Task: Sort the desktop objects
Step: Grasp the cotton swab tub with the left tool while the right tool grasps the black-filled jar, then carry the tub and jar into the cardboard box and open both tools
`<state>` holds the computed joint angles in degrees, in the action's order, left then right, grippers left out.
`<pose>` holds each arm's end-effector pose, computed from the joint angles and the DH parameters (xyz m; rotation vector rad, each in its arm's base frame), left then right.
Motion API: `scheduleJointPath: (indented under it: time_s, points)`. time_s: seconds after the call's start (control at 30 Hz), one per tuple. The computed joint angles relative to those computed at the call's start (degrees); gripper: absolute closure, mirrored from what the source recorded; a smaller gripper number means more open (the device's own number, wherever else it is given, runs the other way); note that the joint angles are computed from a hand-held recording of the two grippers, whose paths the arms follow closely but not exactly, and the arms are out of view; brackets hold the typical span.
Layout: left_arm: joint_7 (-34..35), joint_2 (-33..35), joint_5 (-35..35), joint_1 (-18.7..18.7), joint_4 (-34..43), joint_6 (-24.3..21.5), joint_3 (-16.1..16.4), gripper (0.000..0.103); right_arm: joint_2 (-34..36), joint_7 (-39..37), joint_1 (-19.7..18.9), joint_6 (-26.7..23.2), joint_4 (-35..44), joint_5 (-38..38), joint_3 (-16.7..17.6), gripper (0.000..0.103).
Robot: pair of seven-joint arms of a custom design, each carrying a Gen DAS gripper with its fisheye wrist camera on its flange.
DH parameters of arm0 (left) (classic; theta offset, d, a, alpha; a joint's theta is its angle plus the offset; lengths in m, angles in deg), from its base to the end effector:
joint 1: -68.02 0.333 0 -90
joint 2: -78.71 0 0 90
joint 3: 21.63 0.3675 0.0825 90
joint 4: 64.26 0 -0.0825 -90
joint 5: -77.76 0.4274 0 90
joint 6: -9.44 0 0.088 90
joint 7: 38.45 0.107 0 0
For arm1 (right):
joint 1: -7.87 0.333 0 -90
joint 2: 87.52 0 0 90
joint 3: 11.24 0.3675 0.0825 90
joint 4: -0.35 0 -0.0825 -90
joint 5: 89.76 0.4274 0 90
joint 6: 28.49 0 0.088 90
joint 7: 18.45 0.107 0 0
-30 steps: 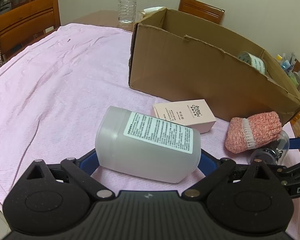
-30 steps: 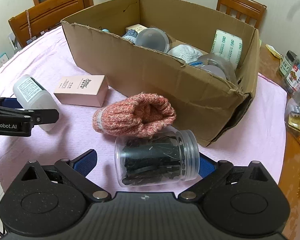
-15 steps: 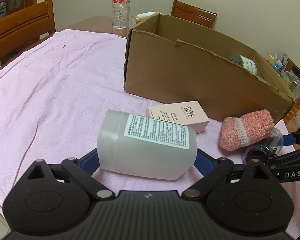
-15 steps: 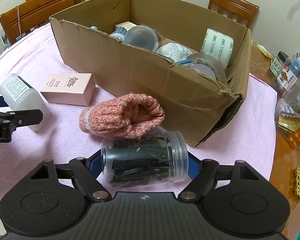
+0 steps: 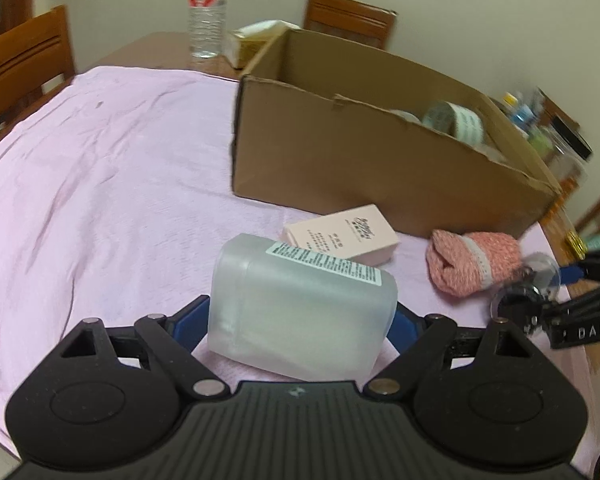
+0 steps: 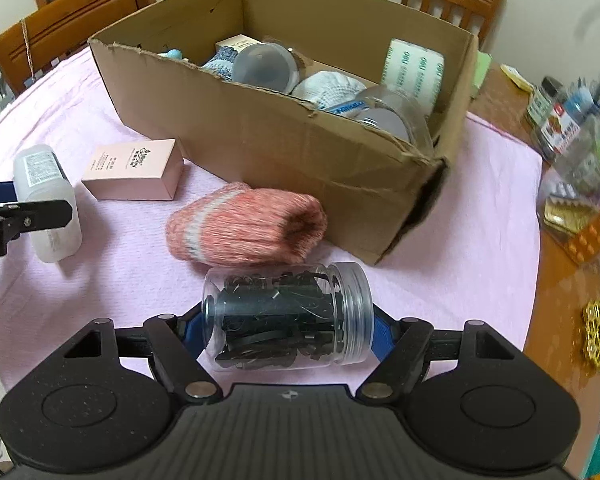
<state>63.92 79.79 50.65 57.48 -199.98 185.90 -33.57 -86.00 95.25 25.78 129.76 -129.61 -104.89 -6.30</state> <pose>0.5425 -0.1841 0.4116 -1.7764 2.0540 -0.9063 0.5421 0.2401 0.4200 -2.1223 1.7230 -0.4349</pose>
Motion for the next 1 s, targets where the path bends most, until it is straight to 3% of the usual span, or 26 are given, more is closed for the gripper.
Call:
scheduleJointPath:
  time_s: [0.2,0.43,0.73,1.0]
  points:
    - [14.57,-1.78,-8.66,0.10,2.51,-7.11,0.42,0.015,-2.37,-0.50,0.20,-1.58,-0.82,1.14,0.18,0.024]
    - [24.37,-3.86,-15.05,0.10,5.72,-15.06,1.95,0.015,-4.63,-2.32,0.44,-3.63,-0.47,3.10,0.27,0.024]
    - [31.50,-4.65,-19.00,0.56,10.44,-21.70,2.98,0.015,-6.99,-5.43,0.85,-4.34,1.51,4.66,0.24,0.024]
    - [35.34,-2.36,-20.97,1.17,16.46,-23.31,2.56,0.015,-7.91,-5.85,0.67,-2.64,3.69,2.99,0.37,0.024]
